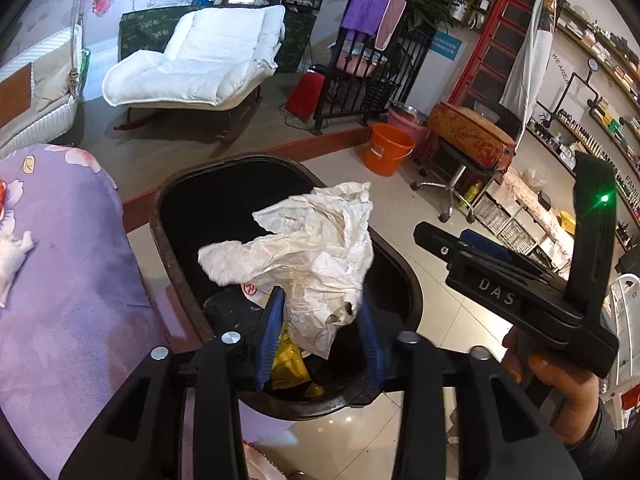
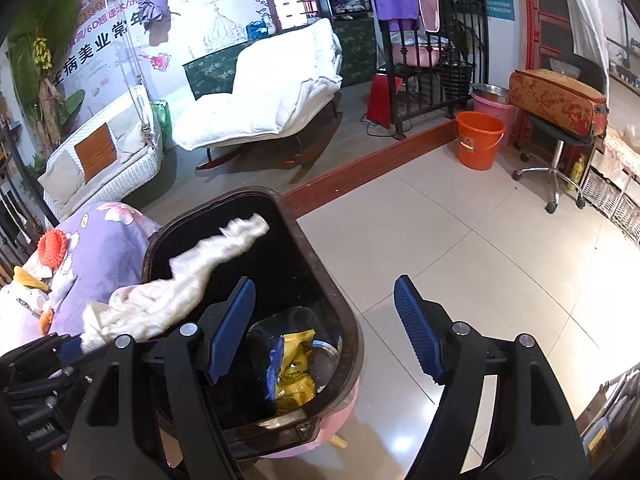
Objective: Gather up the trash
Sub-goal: 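Lower the crumpled white paper into the black bin and open left tool, then move both tools back over the remaining trash on the bed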
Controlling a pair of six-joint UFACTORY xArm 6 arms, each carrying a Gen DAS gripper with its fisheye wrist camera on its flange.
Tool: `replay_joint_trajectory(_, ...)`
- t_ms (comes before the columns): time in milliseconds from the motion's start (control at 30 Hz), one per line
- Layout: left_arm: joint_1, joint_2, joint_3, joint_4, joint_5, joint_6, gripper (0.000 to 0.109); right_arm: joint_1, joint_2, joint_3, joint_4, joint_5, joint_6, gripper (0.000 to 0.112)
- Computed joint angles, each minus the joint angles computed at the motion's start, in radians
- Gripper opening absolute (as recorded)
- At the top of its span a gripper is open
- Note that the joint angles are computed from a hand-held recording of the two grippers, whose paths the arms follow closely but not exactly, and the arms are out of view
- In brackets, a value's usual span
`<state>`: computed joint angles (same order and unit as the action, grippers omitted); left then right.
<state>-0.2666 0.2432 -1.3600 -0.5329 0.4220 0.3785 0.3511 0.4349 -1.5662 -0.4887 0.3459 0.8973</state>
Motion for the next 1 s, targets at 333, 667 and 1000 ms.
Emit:
replay_joint_trajectory(333,-0.013,-0.034,0.073,-0.007,-0.07,-0.012,0.089,-0.014,0.009,-0.011,0.011,0.001,0.001,0.083)
replay_joint_trajectory(667,0.008,-0.129,0.173,0.031,-0.104,-0.026,0.093,0.019,0.046,-0.059,0.086,0.002,-0.086,0.084)
replay_joint_trajectory(1000,0.073,-0.259,0.32,0.095,-0.178,-0.102,0.093,0.102,0.129,-0.184,0.258,0.02,-0.277,0.084)
